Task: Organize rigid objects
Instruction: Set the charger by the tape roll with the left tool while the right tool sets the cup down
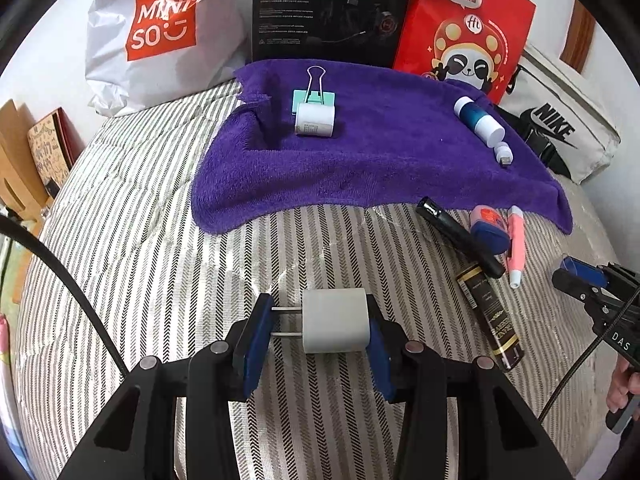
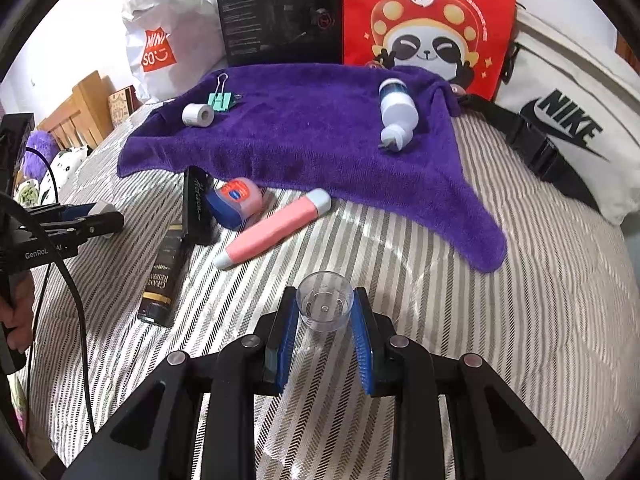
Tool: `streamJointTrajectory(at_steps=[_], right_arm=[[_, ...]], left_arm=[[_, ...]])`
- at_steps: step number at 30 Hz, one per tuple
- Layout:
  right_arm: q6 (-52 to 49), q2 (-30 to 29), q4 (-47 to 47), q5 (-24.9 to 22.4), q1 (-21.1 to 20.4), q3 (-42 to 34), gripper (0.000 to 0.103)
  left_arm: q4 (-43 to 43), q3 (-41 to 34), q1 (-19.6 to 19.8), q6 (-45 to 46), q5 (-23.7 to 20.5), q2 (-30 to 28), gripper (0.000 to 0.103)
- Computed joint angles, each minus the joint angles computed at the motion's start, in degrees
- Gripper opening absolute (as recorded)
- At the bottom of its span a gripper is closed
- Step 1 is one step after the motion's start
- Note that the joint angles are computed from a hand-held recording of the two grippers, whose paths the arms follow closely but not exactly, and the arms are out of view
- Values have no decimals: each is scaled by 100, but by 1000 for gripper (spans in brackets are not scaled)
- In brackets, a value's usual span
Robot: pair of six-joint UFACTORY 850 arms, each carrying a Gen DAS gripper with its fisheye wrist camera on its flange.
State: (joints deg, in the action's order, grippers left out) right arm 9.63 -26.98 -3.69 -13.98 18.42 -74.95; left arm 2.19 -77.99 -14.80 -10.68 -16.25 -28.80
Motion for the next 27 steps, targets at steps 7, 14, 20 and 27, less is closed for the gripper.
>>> streamJointTrajectory(at_steps=[7, 14, 20, 27], right_arm=[[-324, 28, 343, 14, -95, -194, 27], [-678, -93, 733, -42, -223, -536, 27], [-586, -298, 657, -139, -311, -947, 27], [-459, -623, 540, -493, -423, -1527, 27]], left_arm=[[-159, -151, 37, 202, -97, 39, 42], [-410, -489, 133, 391, -137, -40, 42], [-593, -857, 191, 619, -227, -212, 41], [-796, -1315, 219, 910, -307, -504, 42]])
